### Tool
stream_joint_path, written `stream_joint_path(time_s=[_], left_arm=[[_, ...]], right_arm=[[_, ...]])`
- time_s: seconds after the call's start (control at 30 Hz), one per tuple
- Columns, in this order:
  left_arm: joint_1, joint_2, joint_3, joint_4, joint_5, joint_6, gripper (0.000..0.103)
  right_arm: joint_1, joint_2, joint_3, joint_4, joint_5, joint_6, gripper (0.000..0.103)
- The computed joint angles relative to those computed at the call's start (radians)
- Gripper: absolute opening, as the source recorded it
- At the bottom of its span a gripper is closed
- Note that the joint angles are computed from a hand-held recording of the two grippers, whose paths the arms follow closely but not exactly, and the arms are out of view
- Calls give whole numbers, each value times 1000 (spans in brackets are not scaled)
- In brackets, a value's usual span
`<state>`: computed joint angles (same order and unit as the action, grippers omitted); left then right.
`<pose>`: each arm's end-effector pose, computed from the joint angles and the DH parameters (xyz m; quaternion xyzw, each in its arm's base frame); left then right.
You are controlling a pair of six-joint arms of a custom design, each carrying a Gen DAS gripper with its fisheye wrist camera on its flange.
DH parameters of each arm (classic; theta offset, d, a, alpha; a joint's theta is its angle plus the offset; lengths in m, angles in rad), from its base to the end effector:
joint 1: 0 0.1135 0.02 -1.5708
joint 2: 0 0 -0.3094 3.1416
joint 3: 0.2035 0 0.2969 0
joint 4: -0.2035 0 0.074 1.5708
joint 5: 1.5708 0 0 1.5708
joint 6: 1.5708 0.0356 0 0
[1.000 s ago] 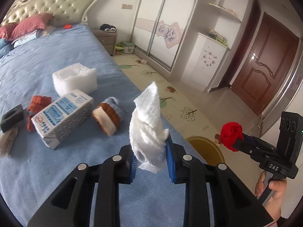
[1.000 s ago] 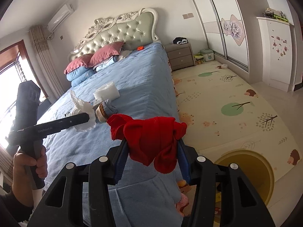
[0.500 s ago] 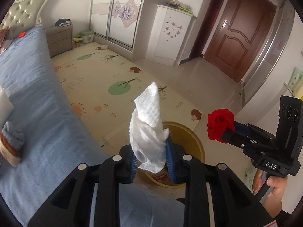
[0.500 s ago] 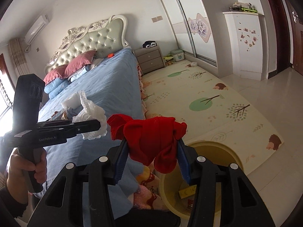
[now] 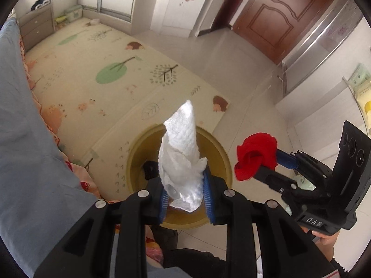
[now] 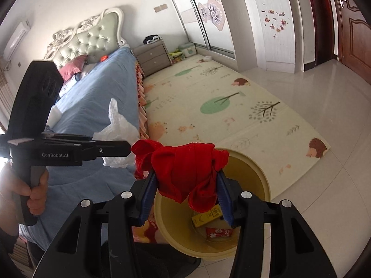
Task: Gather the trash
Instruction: 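Carry the tissue with the left gripper while the right gripper carries the red cloth to the bin, then open both grippers to drop the tissue and red cloth into the bin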
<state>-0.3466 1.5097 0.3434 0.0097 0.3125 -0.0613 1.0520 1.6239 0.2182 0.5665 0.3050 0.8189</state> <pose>0.1977 -0.0830 0.0799 0.1691 0.9523 -0.1903 0.1681 0.1161 0.1819 0.0652 -0.0534 0.9231 0.2004 0.3240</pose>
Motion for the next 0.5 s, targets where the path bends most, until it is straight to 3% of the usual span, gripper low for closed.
stream_joint_path(time_s=[0.3,0.5], left_arm=[[-47,331,145,48,16,-22,27],[-37,405,167,71,28,-38,27]], right_arm=[[-114,214,14,105,-115,-25,47],[-145,323,33,162,-140,-40,48]])
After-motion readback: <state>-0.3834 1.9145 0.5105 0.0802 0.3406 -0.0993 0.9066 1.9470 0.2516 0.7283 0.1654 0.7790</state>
